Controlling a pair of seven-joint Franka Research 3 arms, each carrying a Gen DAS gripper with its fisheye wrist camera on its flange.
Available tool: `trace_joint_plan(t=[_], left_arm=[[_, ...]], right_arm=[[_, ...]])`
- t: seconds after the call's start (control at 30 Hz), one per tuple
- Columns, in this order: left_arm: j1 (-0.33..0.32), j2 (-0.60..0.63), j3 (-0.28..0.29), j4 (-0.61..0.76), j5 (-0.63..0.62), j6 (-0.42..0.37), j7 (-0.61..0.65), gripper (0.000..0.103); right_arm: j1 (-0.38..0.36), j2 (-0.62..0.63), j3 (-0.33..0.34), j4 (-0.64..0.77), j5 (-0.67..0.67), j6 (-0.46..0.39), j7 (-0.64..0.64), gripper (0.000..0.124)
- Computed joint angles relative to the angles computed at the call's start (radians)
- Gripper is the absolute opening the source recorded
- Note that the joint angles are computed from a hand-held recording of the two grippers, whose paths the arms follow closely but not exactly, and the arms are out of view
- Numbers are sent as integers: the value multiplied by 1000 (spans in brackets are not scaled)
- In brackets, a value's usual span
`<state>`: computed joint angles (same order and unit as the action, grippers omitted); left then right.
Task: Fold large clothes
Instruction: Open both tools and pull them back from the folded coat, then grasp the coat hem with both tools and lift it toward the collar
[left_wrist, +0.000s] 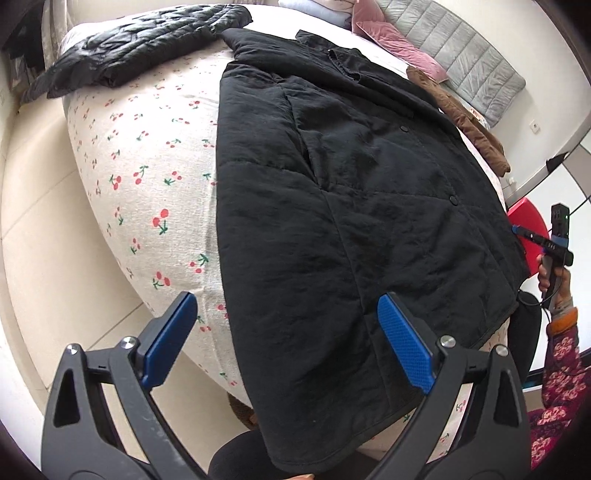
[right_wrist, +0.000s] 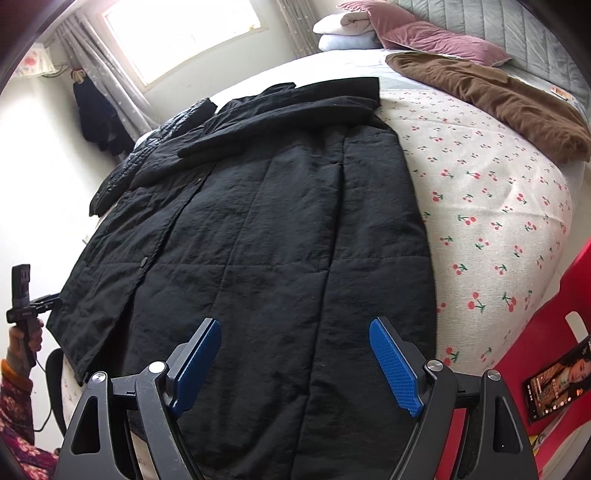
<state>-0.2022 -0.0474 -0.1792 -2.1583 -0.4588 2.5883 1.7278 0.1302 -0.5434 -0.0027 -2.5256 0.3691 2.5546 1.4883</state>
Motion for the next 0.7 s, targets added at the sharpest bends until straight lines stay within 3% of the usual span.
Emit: trace_joint_plan(t=[0.23,0.4,0.5,0.7], left_arm=[[7,21,5,5,-123,-6,92,98],[12,25,-1,9,-235,-32,177,93],[8,18,-7,7,-242,-40,201,90],[-5,-5,-7,-7,-246,-58,190,81]], right_arm=[[-43,-37,-11,-31,-16,-1,15,84],[-29,-40,-61,-60,53,11,-1,84],[-6,-25,-93,-74,129,16,-29,84],[11,-51,-78,-127,181,85,-68,85]])
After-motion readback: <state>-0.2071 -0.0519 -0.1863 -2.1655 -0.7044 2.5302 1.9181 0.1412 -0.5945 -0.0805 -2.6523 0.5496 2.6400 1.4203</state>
